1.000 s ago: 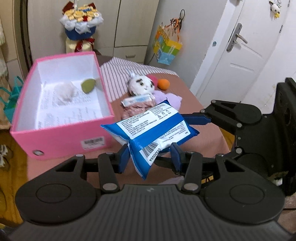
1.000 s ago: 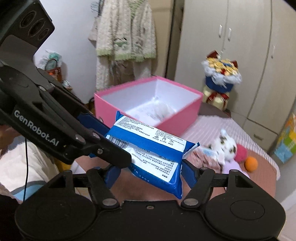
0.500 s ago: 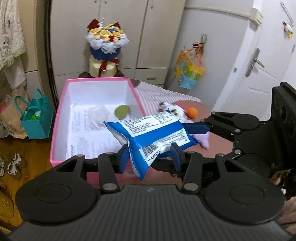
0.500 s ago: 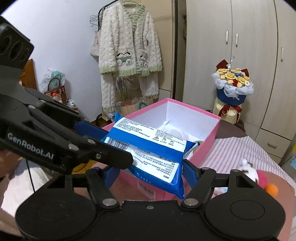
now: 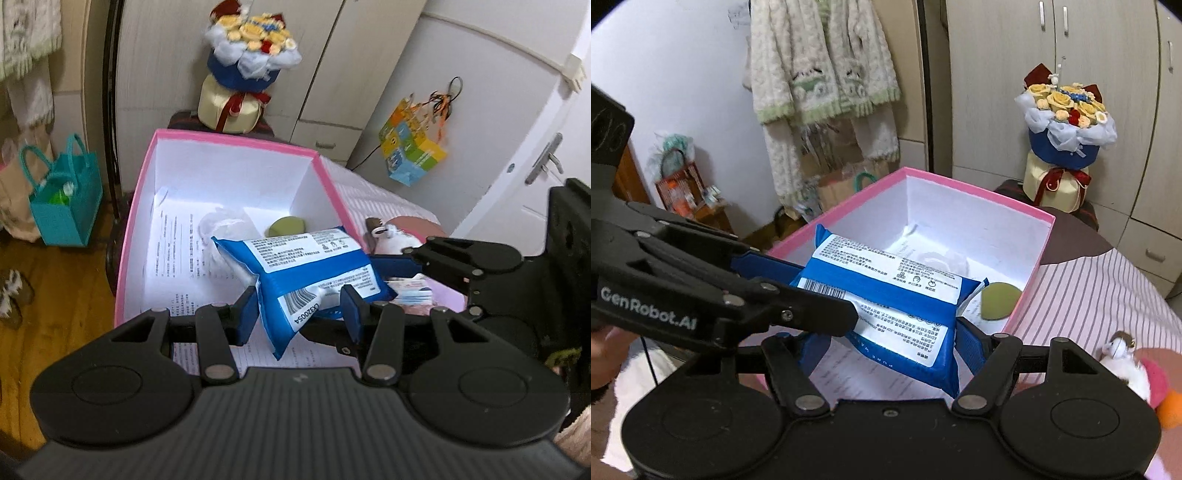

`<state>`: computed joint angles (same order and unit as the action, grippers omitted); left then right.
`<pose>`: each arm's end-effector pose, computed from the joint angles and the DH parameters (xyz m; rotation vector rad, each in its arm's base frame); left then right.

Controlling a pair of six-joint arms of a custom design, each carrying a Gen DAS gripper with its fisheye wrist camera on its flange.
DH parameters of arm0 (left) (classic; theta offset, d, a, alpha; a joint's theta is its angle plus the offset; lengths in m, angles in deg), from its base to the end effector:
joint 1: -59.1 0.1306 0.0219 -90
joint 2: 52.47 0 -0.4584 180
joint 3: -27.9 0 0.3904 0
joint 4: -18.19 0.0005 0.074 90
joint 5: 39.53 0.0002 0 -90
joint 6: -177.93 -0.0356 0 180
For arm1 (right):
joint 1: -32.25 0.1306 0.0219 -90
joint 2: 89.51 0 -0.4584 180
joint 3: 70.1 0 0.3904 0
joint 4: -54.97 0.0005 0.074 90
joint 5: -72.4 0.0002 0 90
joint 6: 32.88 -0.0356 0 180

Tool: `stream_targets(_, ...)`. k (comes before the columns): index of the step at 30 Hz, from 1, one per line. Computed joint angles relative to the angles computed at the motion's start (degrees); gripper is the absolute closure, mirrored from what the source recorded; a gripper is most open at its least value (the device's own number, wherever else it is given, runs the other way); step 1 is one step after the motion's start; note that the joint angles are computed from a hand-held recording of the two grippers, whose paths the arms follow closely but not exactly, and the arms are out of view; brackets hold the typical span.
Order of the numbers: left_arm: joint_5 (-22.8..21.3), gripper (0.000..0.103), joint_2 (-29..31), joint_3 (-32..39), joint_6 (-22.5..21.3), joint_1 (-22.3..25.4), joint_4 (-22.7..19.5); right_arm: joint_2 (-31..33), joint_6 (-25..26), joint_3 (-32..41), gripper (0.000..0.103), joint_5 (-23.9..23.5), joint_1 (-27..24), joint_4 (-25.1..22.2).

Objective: Organize soft objects
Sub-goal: 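Carry the wipes pack into the pink box and open the left tool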

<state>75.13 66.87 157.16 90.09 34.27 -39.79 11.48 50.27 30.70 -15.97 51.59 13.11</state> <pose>0.6307 -0.3087 0.5182 0.6771 2.3420 -0.7337 0.5486 0.1910 0.5058 -0.2370 2.3006 0.2010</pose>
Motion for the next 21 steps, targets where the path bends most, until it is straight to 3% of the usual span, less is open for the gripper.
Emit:
stream_targets(8, 1.00, 0.058, 5.52, 6.95, 0.59, 0.42, -5.08, 4.19, 5.57, 5.15, 0.026, 2.83, -0.34, -4.98)
stream_targets(15, -1.55, 0.055, 7.37, 9.17, -0.20, -0.13, -7.12, 6.68, 10.34, 8.02, 0.026, 5.31, 0.03, -8.04)
stream_targets(21, -5.40, 0.040, 4.30, 4.44, -1.55, -0.47, -1.24, 6.98, 11.56, 8.11, 0.024, 8.54, 0.38, -8.08)
